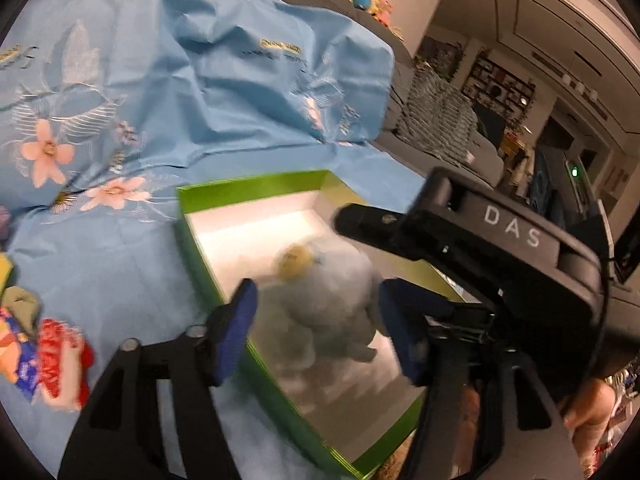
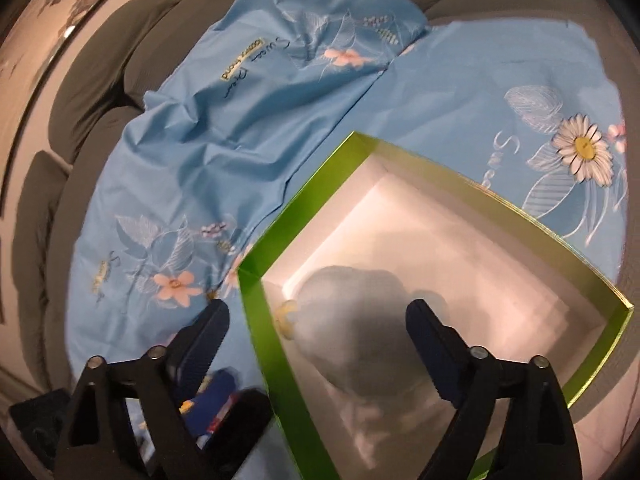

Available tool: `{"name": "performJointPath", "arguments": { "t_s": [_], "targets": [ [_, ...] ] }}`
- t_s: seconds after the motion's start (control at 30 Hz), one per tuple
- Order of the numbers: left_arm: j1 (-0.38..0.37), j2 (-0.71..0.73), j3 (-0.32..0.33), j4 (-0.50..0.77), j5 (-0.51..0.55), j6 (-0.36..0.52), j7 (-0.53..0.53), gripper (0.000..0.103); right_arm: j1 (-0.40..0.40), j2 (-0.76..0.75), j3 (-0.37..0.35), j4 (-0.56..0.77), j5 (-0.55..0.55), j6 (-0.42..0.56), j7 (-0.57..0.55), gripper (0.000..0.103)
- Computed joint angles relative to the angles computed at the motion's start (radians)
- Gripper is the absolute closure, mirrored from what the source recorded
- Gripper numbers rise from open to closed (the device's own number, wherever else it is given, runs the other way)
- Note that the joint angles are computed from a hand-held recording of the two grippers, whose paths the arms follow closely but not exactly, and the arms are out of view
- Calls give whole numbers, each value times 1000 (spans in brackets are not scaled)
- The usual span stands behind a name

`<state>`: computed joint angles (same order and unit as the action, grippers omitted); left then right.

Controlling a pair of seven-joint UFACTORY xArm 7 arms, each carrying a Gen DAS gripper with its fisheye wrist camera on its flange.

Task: Organize soft objects
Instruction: 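Carry the plush into the green box and open the right gripper, then move the empty right gripper back over the pile of soft items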

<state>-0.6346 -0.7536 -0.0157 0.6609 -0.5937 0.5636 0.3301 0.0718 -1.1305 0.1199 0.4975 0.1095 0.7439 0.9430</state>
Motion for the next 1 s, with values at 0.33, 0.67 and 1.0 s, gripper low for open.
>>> {"name": "performJointPath", "arguments": {
  "t_s": [0.33, 0.67, 1.0],
  "targets": [
    [244, -145, 62, -79, 147, 79, -127, 27, -93, 196, 233, 207, -243, 209, 131, 12],
    [640, -236, 188, -128, 412, 165, -162, 24, -28, 363, 291, 295, -361, 289, 223, 12],
    [802, -178, 273, -144, 431, 104, -138, 22, -8, 435, 325, 356, -543, 381, 247, 12]
  ]
}}
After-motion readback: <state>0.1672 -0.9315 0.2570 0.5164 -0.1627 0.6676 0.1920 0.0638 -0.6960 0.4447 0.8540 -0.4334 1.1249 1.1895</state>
